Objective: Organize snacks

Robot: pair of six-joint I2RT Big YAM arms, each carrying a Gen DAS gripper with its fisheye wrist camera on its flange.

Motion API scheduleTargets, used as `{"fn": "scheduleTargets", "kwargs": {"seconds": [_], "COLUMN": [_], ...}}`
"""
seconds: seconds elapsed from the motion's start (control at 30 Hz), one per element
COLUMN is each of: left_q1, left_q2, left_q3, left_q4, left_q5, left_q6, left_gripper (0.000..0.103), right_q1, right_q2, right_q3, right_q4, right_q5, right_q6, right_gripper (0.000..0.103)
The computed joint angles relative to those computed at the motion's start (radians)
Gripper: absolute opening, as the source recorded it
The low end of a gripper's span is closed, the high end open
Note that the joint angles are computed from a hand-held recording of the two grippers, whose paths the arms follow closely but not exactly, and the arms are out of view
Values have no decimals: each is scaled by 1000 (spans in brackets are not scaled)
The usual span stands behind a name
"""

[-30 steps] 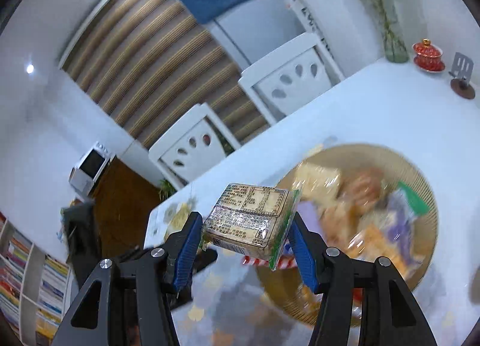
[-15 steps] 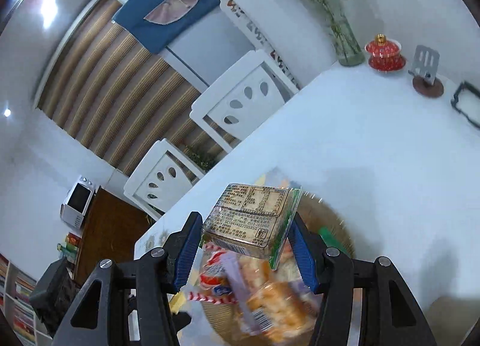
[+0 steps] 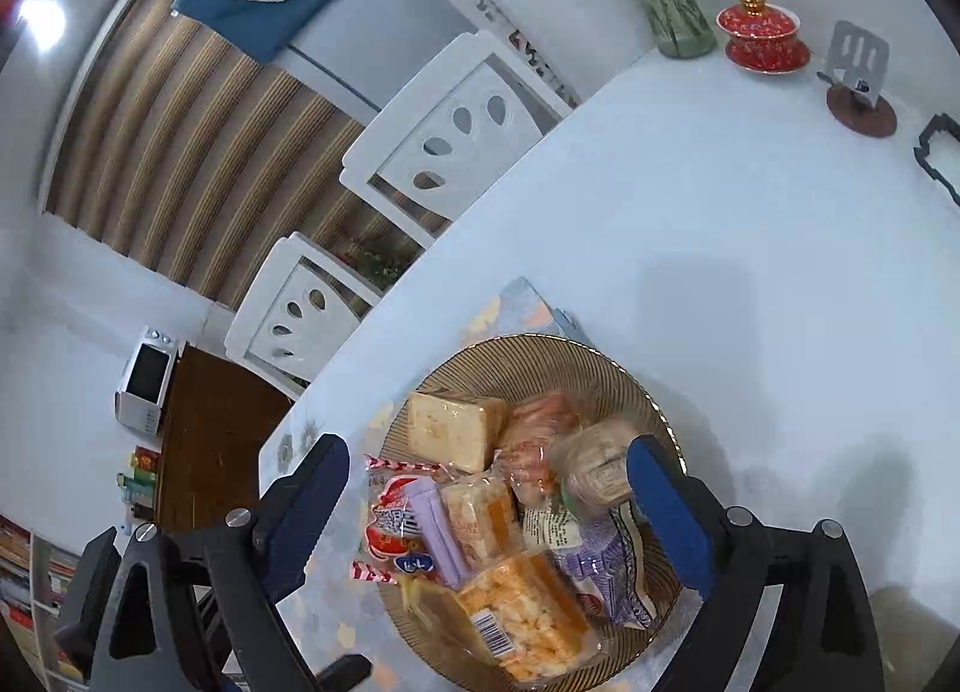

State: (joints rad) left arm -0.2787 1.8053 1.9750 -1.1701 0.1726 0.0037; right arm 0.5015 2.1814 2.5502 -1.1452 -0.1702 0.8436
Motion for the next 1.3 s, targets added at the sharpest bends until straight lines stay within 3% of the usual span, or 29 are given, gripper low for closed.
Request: {"fn": "scheduleTargets", "kwargs": {"seconds": [0.1,0.2,0.33,0.4,0.57,0.7,1.0,1.3], "left_q1": [16,33,39,38,28,26,18,16], "left_q2": [-4,-20,-26,-36,-53,-54,-70,-65], "left_q3": [-7,-33,-60,-84,-137,-157,-188,-183], "left_q4": [-10,-9,-14,-4,9,12,34,31], "left_q5": [-27,-59,-136,-143,-174,-166,-193,-196], "left_q6": [-16,-51,-100,-113,-138,-158,-171,-172], "left_gripper": [90,90,90,90,90,90,90,90], "right_q1": [13,35,74,90,152,178,184,180], "right_q2": [-50,-26,24,17,31,54,-8,-13], "right_q3": [-70,-4,95,69,74,95,-52,-65], "right_q4": [-2,-117,-271,-278,-325,-346,-254,-242], "right_q5": [8,40,155,150,227,258,248,238], "right_q6": [-2,-82,-198,-217,-306,-340,-293,-278], "right_gripper": [93,93,93,93,93,93,93,93]}}
